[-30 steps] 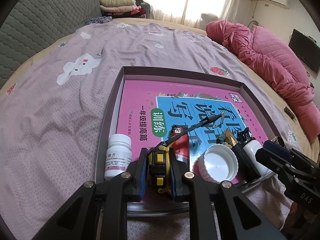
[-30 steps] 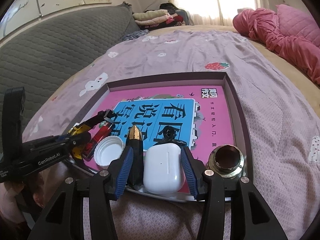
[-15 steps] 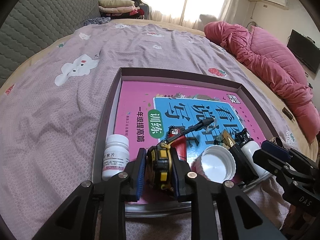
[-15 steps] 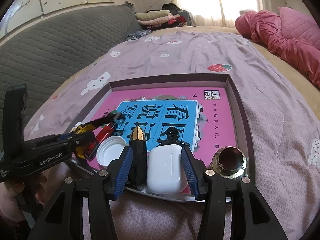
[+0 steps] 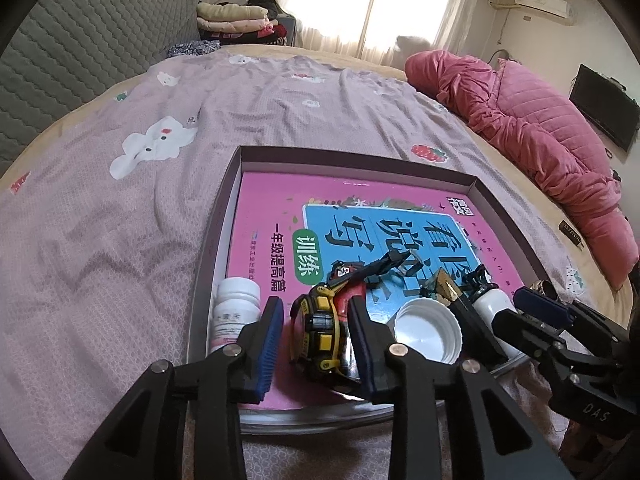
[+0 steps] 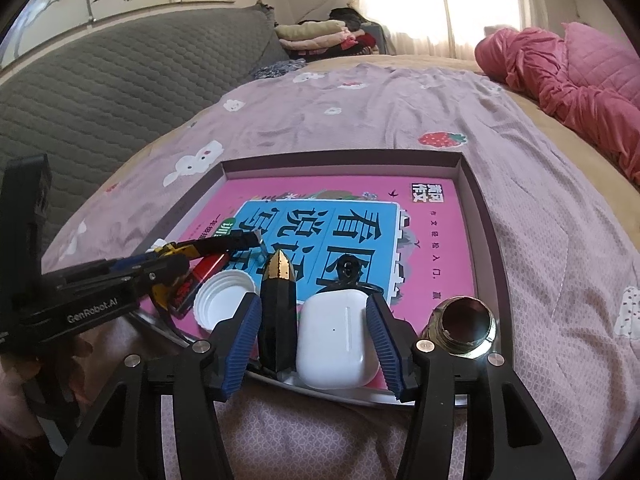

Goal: Organize rigid objects
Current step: 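Lower the tape measure and earbud case into the tray with both tools, then open both tools to release the tape measure and earbud case in the tray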

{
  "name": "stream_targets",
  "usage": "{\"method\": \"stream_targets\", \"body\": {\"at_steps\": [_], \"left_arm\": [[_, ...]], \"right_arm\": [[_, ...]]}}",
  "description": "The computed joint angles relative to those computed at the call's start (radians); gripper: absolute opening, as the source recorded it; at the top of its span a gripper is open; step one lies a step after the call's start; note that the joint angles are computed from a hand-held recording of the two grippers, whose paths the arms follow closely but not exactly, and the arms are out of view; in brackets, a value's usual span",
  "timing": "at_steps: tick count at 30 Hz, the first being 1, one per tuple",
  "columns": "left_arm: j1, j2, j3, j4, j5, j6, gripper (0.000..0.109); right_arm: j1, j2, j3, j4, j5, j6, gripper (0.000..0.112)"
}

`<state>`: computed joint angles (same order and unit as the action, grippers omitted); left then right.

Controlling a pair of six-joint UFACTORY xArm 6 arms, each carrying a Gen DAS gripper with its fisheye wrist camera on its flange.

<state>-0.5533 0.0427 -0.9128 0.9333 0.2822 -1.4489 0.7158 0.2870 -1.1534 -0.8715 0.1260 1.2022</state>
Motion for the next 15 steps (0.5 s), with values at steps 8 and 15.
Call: {"method": "stream_targets", "body": {"at_steps": [8, 15], "left_arm": [[-0.005, -0.023, 0.007, 0.067, 0.014, -0.052, 0.039], [-0.018, -0.05, 0.018, 0.14, 0.058, -0.114, 0.048]], "right_arm": [[0.004, -0.002, -0.006, -0.048, 0.007, 0.026, 0.057], [0.009, -0.005, -0.01, -0.064, 0.011, 0.04, 0.057]]}}
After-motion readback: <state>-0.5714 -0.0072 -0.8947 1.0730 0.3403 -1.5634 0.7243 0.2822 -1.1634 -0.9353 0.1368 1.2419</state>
